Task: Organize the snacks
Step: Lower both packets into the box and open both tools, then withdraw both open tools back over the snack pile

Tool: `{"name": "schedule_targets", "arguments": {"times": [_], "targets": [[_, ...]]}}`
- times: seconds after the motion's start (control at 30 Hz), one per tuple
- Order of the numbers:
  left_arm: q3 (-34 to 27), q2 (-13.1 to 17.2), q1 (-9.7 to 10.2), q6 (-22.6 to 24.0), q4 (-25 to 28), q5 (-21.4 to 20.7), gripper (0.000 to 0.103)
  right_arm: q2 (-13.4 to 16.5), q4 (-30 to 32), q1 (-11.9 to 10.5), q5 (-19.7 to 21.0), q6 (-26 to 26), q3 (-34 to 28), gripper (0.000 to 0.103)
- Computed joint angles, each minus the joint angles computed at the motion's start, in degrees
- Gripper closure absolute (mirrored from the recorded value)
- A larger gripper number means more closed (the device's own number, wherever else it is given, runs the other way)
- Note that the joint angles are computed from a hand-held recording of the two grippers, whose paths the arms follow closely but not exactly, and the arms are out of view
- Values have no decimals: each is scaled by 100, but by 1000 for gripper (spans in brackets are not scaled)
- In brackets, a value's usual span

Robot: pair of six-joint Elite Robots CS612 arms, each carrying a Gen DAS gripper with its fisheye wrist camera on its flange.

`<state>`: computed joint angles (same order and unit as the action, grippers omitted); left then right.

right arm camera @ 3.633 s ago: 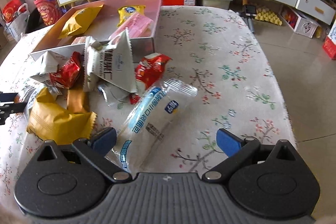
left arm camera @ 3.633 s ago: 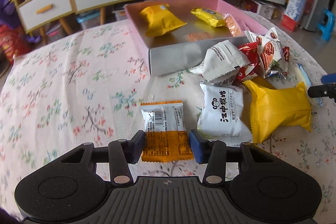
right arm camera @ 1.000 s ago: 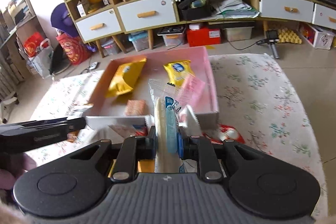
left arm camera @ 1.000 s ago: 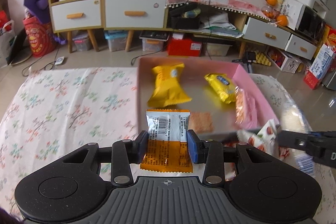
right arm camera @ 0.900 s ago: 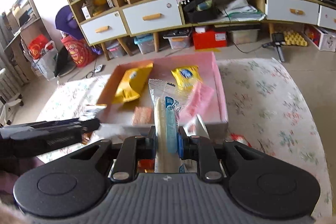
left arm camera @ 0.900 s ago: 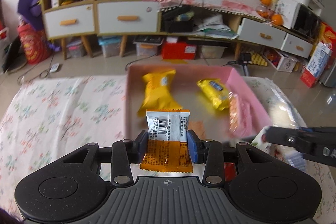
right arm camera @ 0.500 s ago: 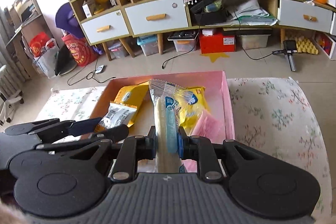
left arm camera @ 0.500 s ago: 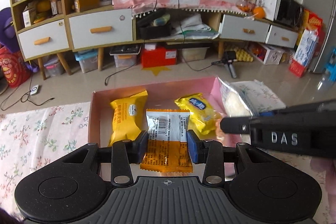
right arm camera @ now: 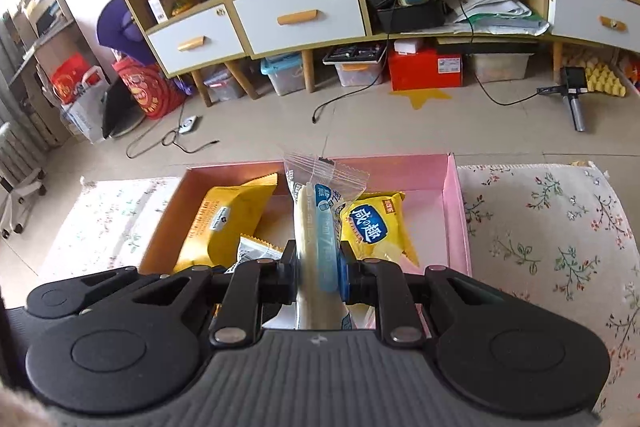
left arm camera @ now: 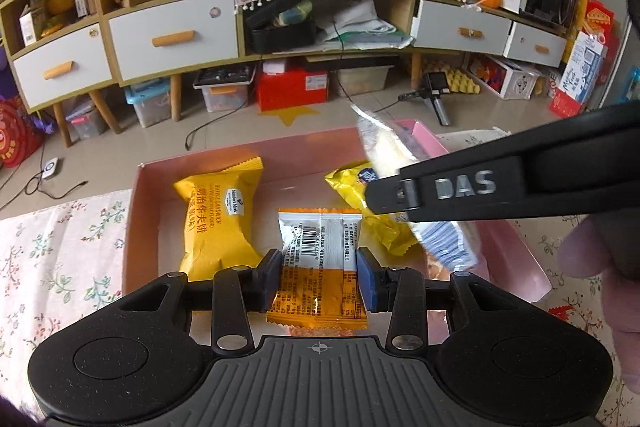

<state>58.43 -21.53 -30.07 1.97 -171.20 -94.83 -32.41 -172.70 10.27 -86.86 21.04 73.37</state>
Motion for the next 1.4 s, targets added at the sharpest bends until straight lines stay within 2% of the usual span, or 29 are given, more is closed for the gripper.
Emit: {"name": "schedule_targets", "arguments": {"times": [0.13,0.2,0.27,0.4,0.47,0.57,0.67,1.13,1.4], "targets": [[-8,15,-26,158,-23,39,62,26,53,1,30,-7,-46,85],[0,12,-42,213,-6,69,54,31,43,16,-104,7,-64,78],[19,3,-59,263,11,146,47,19,-19,13,-124,42,-35,64],[85,-30,-75,218,-44,168,30,-27,-101,6,-201,139,34,52],[117,-55,-88,241,-66,203,27,-57,-159,5,-221,151,86,43],[215,-122,-102,248,-144,228,22,-92,-226,9,-242,166,143,39],[347,-211,-114,249,-203,246,20,-144,-233,16,-289,185,202,33],[1094,-656,-126,180,-475,218,13,-481,-321,108,-550,-84,668,20],[1584,-897,-123,114,-639,257,10,-635,-492,149,-570,5,984,12]]}}
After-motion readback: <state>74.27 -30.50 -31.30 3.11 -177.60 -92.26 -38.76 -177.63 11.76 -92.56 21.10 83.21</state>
